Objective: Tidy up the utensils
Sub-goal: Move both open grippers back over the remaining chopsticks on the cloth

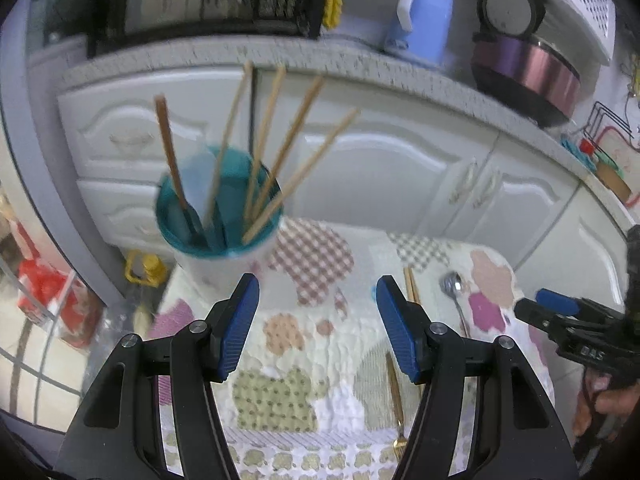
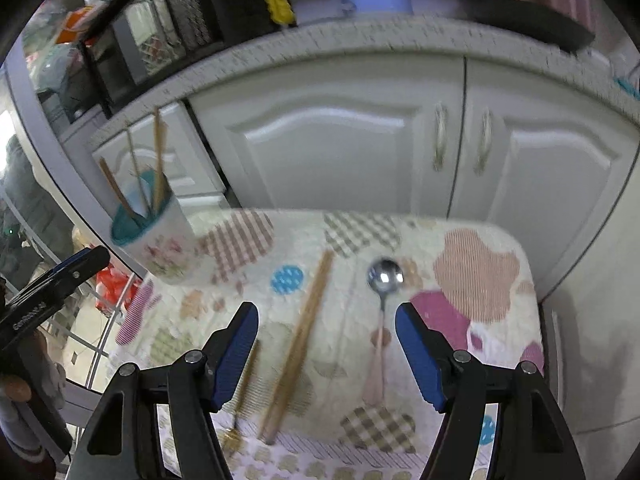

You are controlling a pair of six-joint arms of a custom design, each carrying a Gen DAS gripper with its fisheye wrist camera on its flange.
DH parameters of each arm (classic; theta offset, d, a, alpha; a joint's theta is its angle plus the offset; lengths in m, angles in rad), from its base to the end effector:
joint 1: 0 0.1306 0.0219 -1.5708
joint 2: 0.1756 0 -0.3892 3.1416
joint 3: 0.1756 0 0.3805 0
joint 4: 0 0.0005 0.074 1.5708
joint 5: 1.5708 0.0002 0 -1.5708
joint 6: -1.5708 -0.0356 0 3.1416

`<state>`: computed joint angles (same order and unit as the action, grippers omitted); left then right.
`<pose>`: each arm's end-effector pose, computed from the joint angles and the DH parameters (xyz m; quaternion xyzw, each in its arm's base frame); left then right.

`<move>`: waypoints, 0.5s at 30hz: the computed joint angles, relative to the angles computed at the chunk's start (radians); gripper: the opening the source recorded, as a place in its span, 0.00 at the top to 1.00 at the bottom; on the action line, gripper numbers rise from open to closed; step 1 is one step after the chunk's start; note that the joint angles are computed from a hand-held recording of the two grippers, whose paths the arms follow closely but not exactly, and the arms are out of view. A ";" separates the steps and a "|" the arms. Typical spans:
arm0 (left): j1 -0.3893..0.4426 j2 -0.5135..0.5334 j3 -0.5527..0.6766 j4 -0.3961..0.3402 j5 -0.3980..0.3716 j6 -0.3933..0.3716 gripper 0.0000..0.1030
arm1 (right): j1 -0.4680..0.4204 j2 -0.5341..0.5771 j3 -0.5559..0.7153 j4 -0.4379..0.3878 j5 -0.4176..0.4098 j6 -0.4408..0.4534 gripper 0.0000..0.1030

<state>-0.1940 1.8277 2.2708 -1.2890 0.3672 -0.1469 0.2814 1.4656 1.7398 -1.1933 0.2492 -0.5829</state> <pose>0.5859 -0.1287 0.5667 0.2197 0.8950 -0.1789 0.3445 0.4649 0.1247 0.5355 0.1805 0.9234 0.0261 0.3377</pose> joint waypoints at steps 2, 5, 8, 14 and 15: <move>-0.001 0.004 -0.015 -0.019 0.019 -0.009 0.41 | -0.011 -0.001 -0.025 0.005 -0.023 -0.007 0.33; -0.011 0.012 -0.038 -0.054 0.040 -0.041 0.41 | -0.026 -0.004 -0.058 0.040 -0.076 -0.009 0.47; -0.026 0.037 -0.035 -0.127 0.051 -0.082 0.41 | -0.039 0.018 -0.066 0.055 -0.133 -0.002 0.55; -0.042 0.029 -0.085 -0.138 0.042 -0.110 0.41 | -0.046 0.139 0.005 0.022 -0.191 0.028 0.67; -0.041 0.031 -0.085 -0.139 0.040 -0.111 0.41 | -0.048 0.161 0.017 0.013 -0.195 0.039 0.69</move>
<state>-0.2351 1.8590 2.1862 -1.4280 0.4075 -0.2575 0.2335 1.6264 1.7573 -1.1804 0.0546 -0.5439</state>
